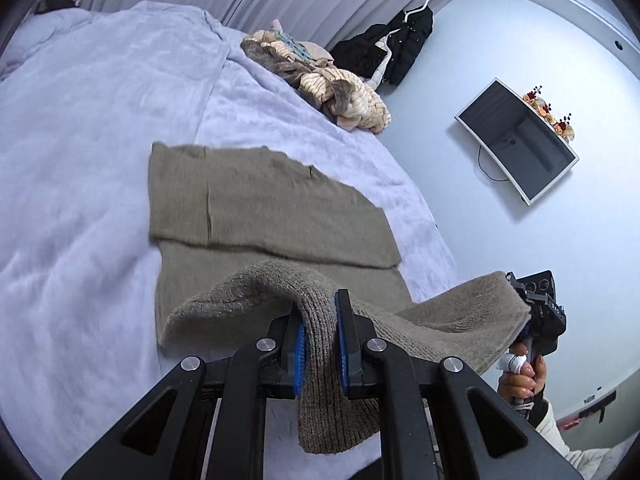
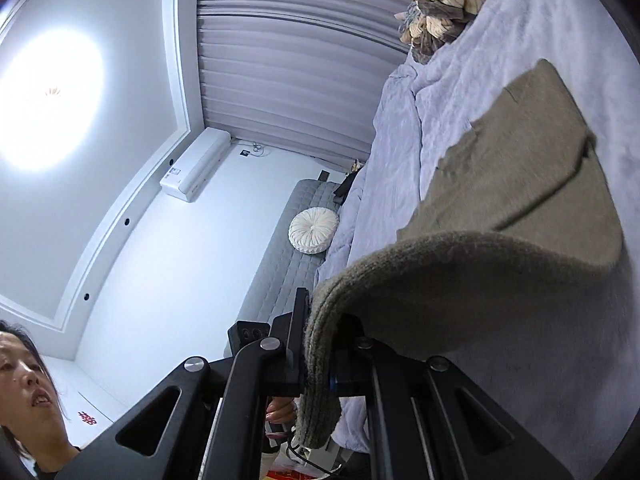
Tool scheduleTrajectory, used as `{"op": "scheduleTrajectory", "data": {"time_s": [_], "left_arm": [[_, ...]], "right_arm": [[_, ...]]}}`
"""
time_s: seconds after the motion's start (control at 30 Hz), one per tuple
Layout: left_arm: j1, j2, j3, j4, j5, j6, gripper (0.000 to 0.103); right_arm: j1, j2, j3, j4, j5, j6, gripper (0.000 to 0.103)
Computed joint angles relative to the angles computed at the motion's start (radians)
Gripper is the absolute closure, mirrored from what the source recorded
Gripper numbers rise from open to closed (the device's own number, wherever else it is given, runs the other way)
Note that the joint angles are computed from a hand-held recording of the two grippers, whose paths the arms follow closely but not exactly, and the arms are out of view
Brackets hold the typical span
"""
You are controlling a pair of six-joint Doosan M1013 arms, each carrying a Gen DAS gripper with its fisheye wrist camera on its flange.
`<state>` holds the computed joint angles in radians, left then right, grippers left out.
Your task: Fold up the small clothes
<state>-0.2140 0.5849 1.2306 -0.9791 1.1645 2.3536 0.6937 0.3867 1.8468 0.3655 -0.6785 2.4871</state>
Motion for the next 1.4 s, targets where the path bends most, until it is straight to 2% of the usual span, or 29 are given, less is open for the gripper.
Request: {"op": "scheduleTrajectory", "data": {"time_s": [0.1, 0.27, 0.4, 0.47, 0.57, 0.63, 0.77, 0.83, 0.87, 0.9, 0.93, 0.97, 1.0, 1.03, 1.13, 1.23, 1.3, 1.4], "left_arm": [[-0.029, 0.047, -0.094, 0.024, -0.023, -0.027, 0.089], [-0.073, 0.173, -0.291, 0.11, -0.035, -0.15, 0.089], [-0.101, 0.282, -0.446, 0.217, -0.033, -0.268, 0.089], [-0.112, 0.335, -0.514, 0.273, -0.023, -0.319, 0.089], [-0.126, 0.397, -0.592, 0.35, -0.001, -0.395, 0.088], [-0.134, 0.42, -0.617, 0.407, 0.006, -0.45, 0.087], [-0.135, 0.404, -0.582, 0.411, -0.021, -0.426, 0.084], [-0.133, 0.387, -0.561, 0.391, -0.038, -0.399, 0.08], [-0.13, 0.38, -0.552, 0.366, -0.047, -0.379, 0.075], [-0.127, 0.374, -0.546, 0.343, -0.051, -0.362, 0.061], [-0.126, 0.37, -0.543, 0.332, -0.054, -0.354, 0.039], [-0.127, 0.355, -0.524, 0.336, -0.087, -0.348, 0.03], [-0.131, 0.33, -0.485, 0.354, -0.153, -0.341, 0.02], [-0.132, 0.308, -0.452, 0.364, -0.213, -0.325, 0.02], [-0.123, 0.298, -0.449, 0.369, -0.244, -0.343, 0.021], [-0.123, 0.309, -0.466, 0.399, -0.227, -0.356, 0.021], [-0.129, 0.321, -0.477, 0.417, -0.201, -0.359, 0.021], [-0.144, 0.346, -0.495, 0.442, -0.146, -0.369, 0.021]], "right_arm": [[-0.049, 0.004, -0.026, -0.048, 0.028, 0.024, 0.095], [-0.137, 0.026, -0.056, -0.13, 0.074, 0.134, 0.095], [-0.206, 0.071, -0.08, -0.169, 0.119, 0.254, 0.095], [-0.236, 0.097, -0.095, -0.192, 0.165, 0.311, 0.095], [-0.271, 0.143, -0.121, -0.227, 0.233, 0.402, 0.095], [-0.284, 0.166, -0.127, -0.243, 0.237, 0.453, 0.094], [-0.298, 0.182, -0.133, -0.318, 0.222, 0.537, 0.088], [-0.303, 0.179, -0.137, -0.336, 0.218, 0.538, 0.073], [-0.305, 0.177, -0.137, -0.328, 0.207, 0.527, 0.053], [-0.308, 0.176, -0.136, -0.305, 0.185, 0.505, 0.027], [-0.309, 0.175, -0.135, -0.282, 0.163, 0.484, 0.021], [-0.309, 0.171, -0.133, -0.254, 0.154, 0.459, 0.021], [-0.31, 0.169, -0.136, -0.228, 0.161, 0.438, 0.021], [-0.311, 0.166, -0.139, -0.201, 0.172, 0.419, 0.021], [-0.301, 0.155, -0.135, -0.116, 0.176, 0.33, 0.021], [-0.292, 0.145, -0.127, -0.09, 0.177, 0.293, 0.021], [-0.292, 0.145, -0.128, -0.135, 0.194, 0.329, 0.021], [-0.292, 0.154, -0.146, -0.149, 0.281, 0.347, 0.021]]}}
